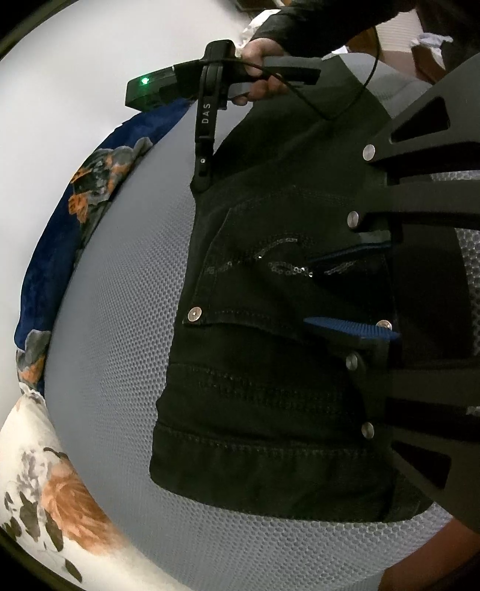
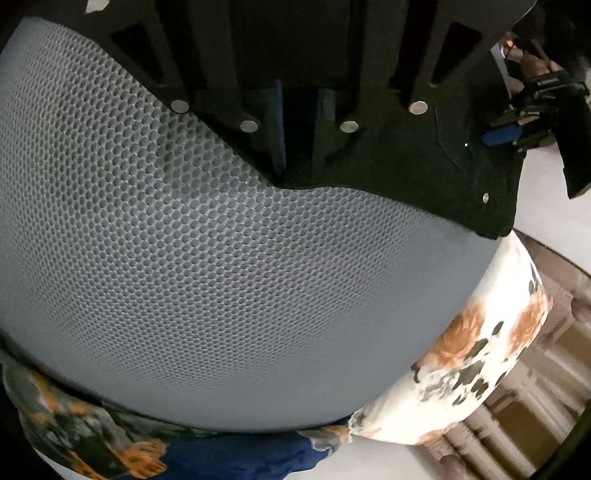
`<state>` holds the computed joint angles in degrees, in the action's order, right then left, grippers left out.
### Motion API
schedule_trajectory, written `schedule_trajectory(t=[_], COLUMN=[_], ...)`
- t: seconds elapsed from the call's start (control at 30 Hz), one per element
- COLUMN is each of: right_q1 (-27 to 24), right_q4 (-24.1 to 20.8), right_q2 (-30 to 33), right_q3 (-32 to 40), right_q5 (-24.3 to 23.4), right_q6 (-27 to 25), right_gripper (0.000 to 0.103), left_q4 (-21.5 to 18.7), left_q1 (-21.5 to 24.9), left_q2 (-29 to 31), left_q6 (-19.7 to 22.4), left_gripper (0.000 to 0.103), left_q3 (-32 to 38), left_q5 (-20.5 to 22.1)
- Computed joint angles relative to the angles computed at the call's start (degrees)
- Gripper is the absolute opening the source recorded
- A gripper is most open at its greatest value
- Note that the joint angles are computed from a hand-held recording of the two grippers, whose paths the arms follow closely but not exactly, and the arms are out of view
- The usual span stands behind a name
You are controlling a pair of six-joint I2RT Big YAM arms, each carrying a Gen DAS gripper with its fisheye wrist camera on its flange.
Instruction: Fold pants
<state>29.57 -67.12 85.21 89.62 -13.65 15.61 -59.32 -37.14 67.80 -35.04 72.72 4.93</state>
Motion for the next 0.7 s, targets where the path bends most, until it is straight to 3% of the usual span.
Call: schedule_trajectory(t=[0.1,0.2,0.33,0.53,0.7], right_q1=[0.38,0.44,-0.40,-3.20,-5.57], right_q4=[-0.03,1.13,1.34,-4.39,-9.54], right_q2=[-1.13,-4.73,-10.92,-19.59,-25.43], right_q3=[0.13,-1.45,-4.82,-10.73,-15.59], right_q5=[1.80,4.25,7.28,14.83,20.21], right_q6=[1.68,3.45,6.48,9.65,11.24], right_gripper=[0.028,0.029,0.032,0.033,0.035], left_q4=[-0.39,-0.91,1.84,3.68,4.61], left_q1=[-1.00,-2.98,-5.76,-8.74,-9.52], left_q2=[0.09,0.41,1.39,9.99,16.27], left_q6=[0.08,2.38,6.08,10.10,9.79], left_gripper=[0.031,0.032,0.033,0.034,0.034], left_q3=[0.48,2.18,4.41,11.52,16.81], left_q5=[-1.56,-3.84,-4.19,-0.54,3.57])
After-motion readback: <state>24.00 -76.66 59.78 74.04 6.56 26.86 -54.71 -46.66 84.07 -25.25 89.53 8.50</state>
